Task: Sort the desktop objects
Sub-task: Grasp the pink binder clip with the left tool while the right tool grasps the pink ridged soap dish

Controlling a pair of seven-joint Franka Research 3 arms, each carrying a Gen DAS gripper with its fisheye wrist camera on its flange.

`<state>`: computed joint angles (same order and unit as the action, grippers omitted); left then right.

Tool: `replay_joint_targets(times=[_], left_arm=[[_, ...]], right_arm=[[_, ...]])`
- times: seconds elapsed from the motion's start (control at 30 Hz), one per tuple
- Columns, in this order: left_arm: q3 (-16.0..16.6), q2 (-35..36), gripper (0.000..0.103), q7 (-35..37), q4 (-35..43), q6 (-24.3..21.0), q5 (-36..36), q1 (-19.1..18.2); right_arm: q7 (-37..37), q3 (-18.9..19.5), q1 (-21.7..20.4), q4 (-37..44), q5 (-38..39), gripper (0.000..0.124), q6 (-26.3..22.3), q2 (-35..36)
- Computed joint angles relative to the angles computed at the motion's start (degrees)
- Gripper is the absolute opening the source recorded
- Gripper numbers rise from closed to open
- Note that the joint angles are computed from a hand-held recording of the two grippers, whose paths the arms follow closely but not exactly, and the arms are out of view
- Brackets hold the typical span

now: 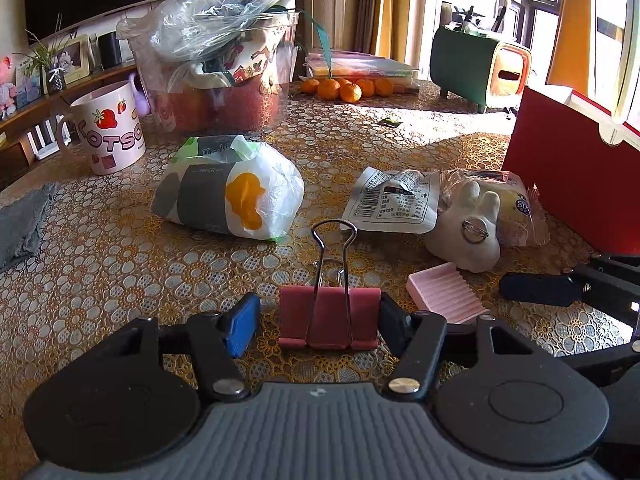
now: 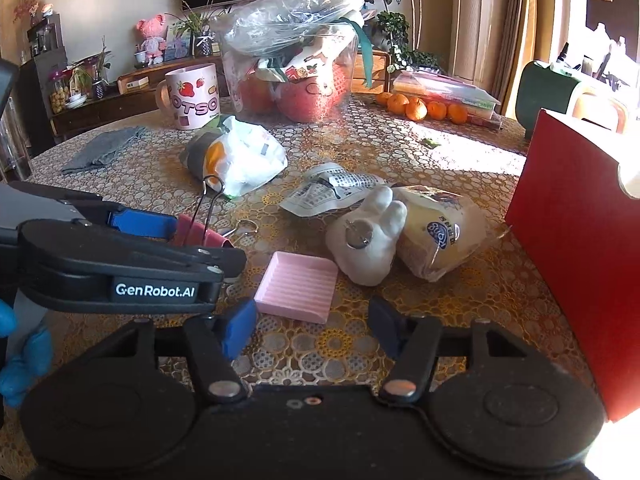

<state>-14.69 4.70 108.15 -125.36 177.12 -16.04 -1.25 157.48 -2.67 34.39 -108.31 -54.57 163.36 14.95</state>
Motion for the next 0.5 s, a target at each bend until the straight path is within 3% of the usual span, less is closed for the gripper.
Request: replay_joint_targets(times=[0.2,0.33,0.4,0.5], left_arm=[[0.04,0.1,0.054,-1.57,-0.18,0.71,1.05,0.11],[-0.57,0.02,0.053,-0.45,-0.3,0.91,0.09,0.57],[-0.7,0.08,0.053,0.0,-0.33,1.1,-0.22,0.66],[-0.87,0.14,0.053,0.22,-0.32,1.24,-0.52,0.78]], right_arm=[[3.95,0.0,1.4,1.71,-2.15,0.053,-3.8,0.76],[5.4,0.3,0.99,1.61,-2.74,0.038,-3.36,0.63],[5.48,0.35,0.17,0.57,-2.38,0.025,-2.16,-0.03],[2.77,0.98,-1.74,-1.36,1.11,0.021,0.11,-1.25]])
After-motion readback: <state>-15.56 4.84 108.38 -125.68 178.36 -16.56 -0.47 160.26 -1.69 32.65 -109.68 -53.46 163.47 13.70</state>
